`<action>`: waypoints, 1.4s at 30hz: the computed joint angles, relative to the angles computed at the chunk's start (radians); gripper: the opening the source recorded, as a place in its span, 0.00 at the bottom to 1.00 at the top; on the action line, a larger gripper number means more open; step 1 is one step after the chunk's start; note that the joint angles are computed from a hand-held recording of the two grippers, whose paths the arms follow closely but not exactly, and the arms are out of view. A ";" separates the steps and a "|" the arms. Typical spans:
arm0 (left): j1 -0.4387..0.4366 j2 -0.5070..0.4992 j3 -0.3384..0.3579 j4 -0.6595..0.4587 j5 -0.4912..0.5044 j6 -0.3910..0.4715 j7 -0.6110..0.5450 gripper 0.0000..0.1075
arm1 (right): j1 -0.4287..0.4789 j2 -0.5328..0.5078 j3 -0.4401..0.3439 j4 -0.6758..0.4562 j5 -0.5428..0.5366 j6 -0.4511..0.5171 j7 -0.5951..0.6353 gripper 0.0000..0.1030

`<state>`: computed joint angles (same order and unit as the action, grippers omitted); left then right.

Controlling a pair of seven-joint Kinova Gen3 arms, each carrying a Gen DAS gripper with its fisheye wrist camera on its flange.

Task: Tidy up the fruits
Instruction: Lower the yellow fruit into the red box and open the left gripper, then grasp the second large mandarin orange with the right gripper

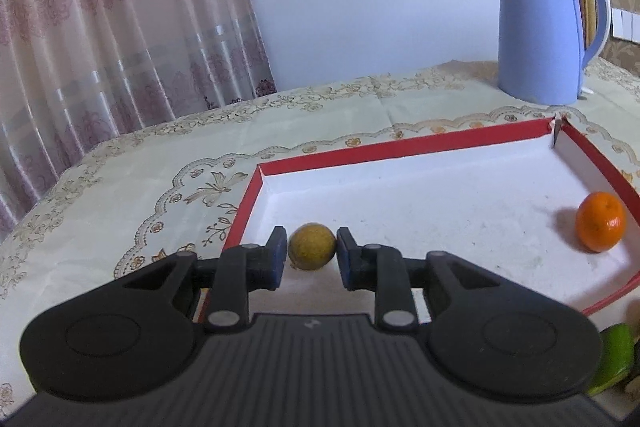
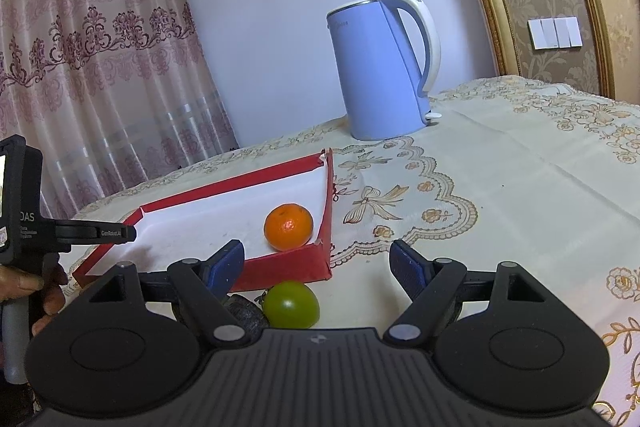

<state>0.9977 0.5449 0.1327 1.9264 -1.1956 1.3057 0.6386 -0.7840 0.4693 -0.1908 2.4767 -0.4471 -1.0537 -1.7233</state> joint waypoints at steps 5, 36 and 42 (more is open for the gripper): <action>0.068 0.013 -0.004 0.011 -0.023 0.111 0.055 0.89 | -0.010 0.003 0.001 0.005 -0.017 -0.015 0.001 0.77; 0.249 -0.089 0.186 0.397 0.233 0.163 0.710 0.96 | -0.226 -0.031 0.022 -0.308 -0.177 0.521 0.546 0.35; 0.237 -0.100 0.189 0.418 0.212 0.133 0.719 0.96 | -0.266 -0.034 0.050 -0.302 -0.208 0.505 0.551 0.34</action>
<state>1.2350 0.4446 0.3220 2.3442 -0.9832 1.4388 1.3575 -1.0502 0.4356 -0.1411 2.1750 -0.6556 -0.5492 -1.1726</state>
